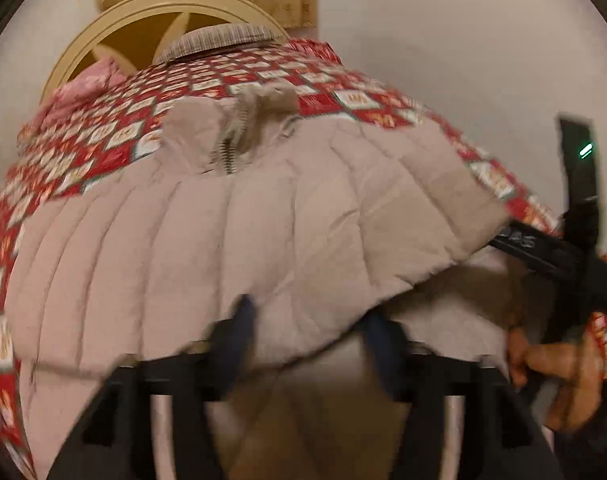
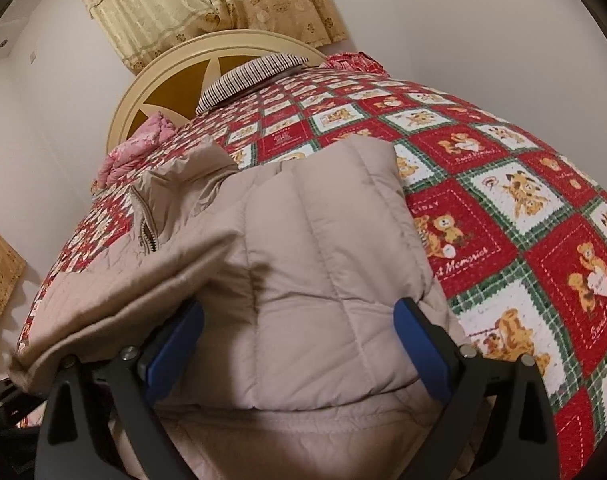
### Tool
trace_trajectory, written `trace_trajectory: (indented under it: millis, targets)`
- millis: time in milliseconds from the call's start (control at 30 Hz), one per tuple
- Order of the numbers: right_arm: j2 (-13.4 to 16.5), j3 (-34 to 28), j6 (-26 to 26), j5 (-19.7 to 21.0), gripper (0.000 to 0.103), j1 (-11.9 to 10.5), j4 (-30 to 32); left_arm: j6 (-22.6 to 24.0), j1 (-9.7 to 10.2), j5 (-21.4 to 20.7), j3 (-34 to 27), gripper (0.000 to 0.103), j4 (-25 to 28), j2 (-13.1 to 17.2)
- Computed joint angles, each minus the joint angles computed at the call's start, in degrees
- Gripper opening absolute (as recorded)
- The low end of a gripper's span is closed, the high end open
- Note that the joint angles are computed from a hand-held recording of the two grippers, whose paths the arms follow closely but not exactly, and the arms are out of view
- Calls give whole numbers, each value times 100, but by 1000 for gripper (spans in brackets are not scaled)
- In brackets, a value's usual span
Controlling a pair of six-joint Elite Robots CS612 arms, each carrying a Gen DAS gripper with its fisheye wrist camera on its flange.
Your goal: Fold large clothes
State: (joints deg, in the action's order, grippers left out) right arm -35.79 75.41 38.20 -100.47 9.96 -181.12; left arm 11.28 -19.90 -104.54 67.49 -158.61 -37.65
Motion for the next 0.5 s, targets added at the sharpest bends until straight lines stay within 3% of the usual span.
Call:
trace_trajectory:
  millis: [100,200,300,400,467,500]
  targets:
    - [0,3,14,6,98,-2,-12,-526,164,-323,317,72,-401,-154]
    - [-2,9,17,9,98,-3,-19,-1123,354,-332,383,72,-730,-146]
    - [-6,23,41,-3,98,-7,-52,-1842,469,299,363,72,-1143,-82]
    - [-48,133,203,17,98,-17,-245,-2396,577,848,229,72,-1090,52]
    - [-149,331,437,89,97,-35,-503,-2678,651,861,163,72,-1006,171]
    - [-206,431,530,32,96,-29,-606,-2879,721,596,119,72,-969,245]
